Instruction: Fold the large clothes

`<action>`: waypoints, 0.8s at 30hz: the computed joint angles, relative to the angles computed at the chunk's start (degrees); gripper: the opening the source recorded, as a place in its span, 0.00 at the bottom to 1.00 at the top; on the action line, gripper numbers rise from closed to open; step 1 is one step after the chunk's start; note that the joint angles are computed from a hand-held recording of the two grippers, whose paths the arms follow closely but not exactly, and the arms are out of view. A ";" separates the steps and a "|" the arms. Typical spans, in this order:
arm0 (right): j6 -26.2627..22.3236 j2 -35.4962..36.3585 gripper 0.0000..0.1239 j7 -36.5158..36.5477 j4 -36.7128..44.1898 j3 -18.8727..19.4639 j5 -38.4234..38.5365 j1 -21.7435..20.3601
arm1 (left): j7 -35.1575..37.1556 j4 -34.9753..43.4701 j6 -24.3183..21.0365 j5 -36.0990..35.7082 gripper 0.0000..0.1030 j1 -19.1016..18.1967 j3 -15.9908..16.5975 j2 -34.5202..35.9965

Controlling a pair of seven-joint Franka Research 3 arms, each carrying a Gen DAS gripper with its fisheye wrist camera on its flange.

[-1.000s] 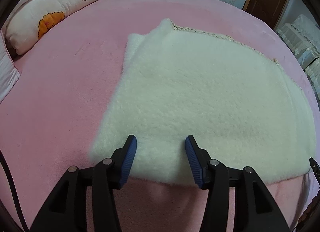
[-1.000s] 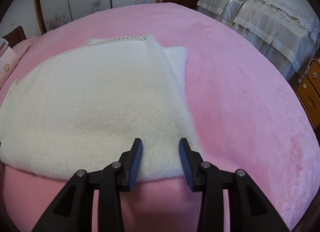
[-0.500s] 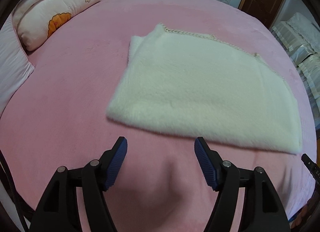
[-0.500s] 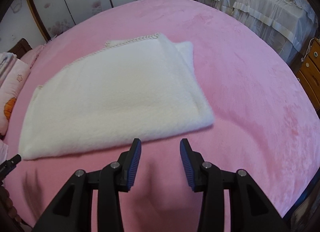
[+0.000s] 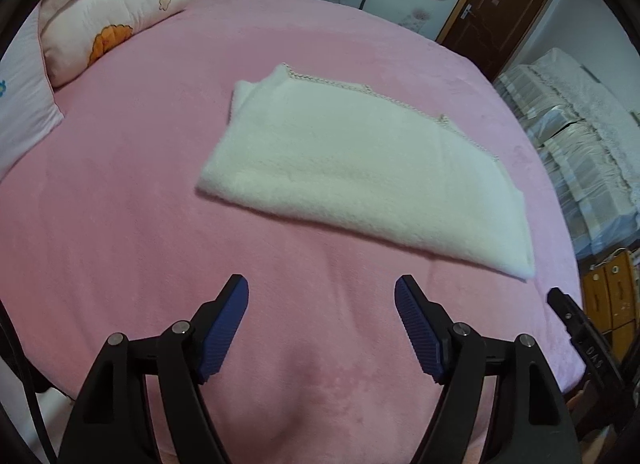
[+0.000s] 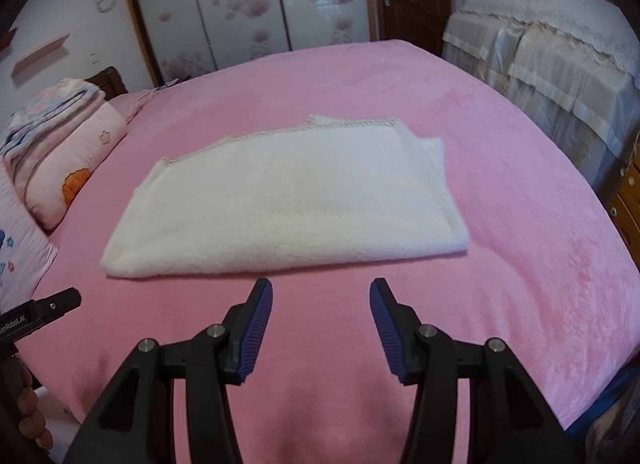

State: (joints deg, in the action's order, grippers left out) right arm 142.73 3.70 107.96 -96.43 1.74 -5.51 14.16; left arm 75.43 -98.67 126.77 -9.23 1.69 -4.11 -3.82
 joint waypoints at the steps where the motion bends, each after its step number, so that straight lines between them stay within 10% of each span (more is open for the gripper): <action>1: 1.35 -0.22 0.41 -0.11 -0.78 0.22 -0.40 0.26 | 0.74 -0.98 0.84 -1.29 0.73 -0.04 0.11 -0.41; 14: 9.44 5.88 0.47 6.63 -1.08 -0.23 -12.08 4.62 | 16.74 -10.62 12.49 -29.51 0.75 0.50 1.72 2.81; 24: 10.99 16.00 0.47 8.04 8.57 -4.06 -10.78 7.54 | 23.14 -3.85 19.47 -45.68 0.75 5.28 -3.16 14.97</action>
